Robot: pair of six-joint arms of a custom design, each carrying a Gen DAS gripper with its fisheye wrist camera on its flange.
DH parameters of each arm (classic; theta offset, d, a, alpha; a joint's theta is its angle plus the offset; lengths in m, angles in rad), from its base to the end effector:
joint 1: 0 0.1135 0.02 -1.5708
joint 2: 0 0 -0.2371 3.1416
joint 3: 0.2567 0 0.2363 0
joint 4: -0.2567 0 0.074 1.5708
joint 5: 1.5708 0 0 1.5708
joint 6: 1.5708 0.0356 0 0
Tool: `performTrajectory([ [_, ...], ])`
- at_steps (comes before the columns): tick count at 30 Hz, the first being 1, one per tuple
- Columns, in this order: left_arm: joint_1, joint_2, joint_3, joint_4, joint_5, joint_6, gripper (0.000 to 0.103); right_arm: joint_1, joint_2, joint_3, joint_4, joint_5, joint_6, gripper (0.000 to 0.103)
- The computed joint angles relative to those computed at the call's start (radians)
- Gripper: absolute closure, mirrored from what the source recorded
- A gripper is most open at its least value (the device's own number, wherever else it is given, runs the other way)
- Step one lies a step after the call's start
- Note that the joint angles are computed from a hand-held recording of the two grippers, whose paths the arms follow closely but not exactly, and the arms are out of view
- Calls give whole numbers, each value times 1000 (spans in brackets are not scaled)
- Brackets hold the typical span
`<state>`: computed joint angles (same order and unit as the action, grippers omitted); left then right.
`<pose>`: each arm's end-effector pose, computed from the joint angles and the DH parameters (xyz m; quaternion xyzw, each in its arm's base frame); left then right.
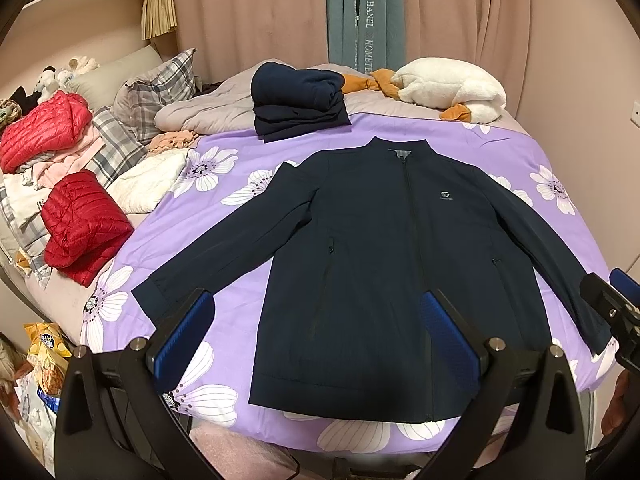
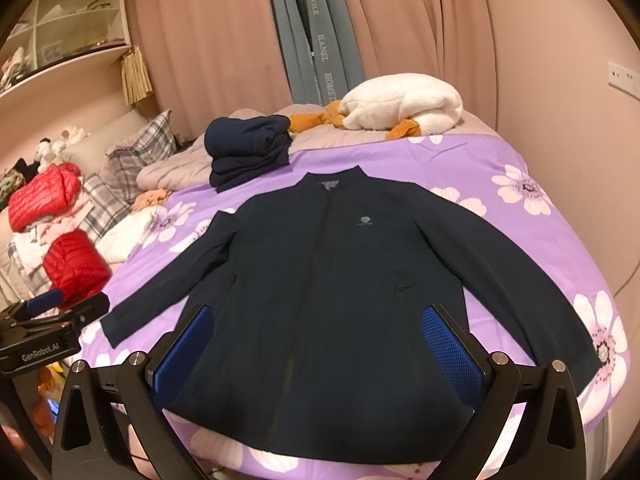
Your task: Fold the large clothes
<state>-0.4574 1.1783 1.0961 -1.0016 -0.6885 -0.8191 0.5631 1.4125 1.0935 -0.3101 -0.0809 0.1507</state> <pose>0.1980 -0.0722 0.2839 -0.2444 0.8840 0.1278 0.3774 0.2581 0.1663 0.2685 -0.2003 0.8678 0.1921 0.4121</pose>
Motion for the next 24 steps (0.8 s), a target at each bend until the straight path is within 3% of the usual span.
performTrajectory([
  [24,-15,-7,-38,33,12,-5,0,17,0,-20,-1,16,32,0],
])
